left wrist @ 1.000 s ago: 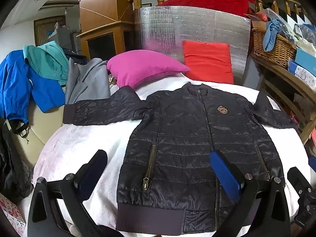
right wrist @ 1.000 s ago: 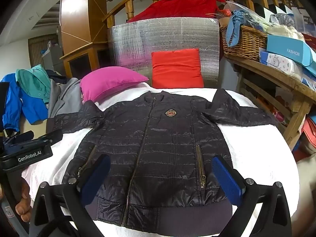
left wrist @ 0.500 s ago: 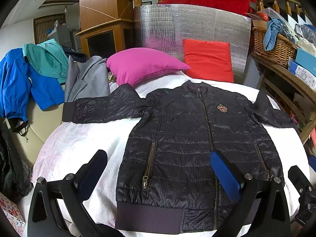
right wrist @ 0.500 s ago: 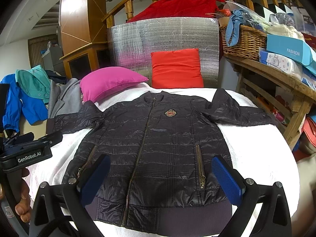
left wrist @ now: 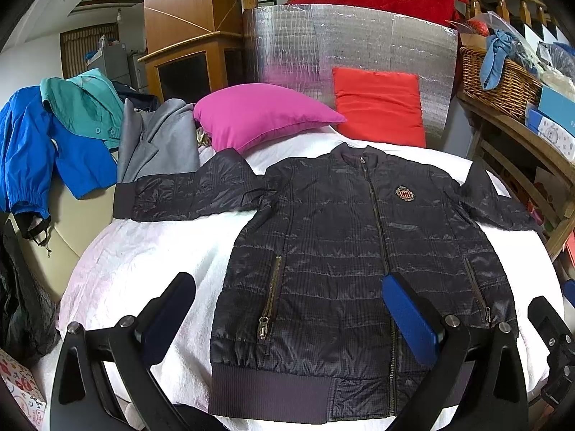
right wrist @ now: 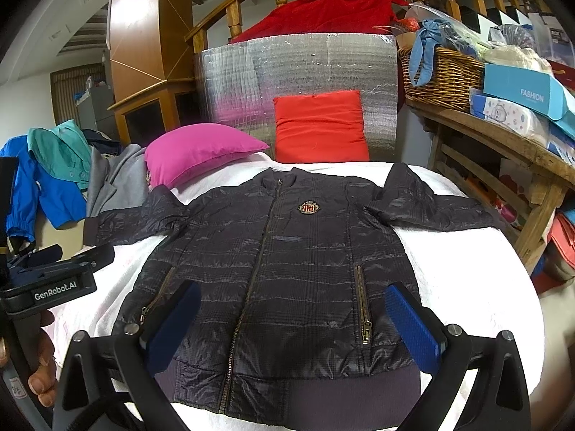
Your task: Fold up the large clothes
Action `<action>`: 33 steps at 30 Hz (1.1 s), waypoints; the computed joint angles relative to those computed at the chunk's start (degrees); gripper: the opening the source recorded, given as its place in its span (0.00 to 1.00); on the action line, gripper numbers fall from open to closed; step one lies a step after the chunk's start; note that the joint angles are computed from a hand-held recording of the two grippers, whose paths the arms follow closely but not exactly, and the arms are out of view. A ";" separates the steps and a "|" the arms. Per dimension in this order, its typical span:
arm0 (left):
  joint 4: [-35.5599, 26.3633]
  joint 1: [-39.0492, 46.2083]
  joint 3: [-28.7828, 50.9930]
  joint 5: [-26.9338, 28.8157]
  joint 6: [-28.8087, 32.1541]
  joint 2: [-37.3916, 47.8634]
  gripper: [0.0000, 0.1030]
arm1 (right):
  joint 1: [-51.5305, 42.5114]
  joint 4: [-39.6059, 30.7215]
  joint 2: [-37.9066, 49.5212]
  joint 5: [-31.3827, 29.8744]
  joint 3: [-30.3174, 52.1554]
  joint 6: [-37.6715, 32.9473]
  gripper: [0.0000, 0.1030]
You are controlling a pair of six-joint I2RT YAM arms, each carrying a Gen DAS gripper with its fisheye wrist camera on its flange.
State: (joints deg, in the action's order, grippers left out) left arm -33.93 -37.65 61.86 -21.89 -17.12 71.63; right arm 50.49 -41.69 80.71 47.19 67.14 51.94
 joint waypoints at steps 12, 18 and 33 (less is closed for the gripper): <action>-0.21 -0.17 0.46 0.12 -0.13 1.07 1.00 | -0.41 0.63 -0.10 -0.16 -0.45 -0.05 1.00; -0.34 -0.02 0.40 0.12 -0.26 0.97 1.00 | -0.31 0.60 -0.37 0.26 -0.44 0.11 1.00; 0.01 -0.18 0.82 0.48 -0.07 2.51 1.00 | -1.48 2.40 -0.60 -0.67 -1.01 -1.34 1.00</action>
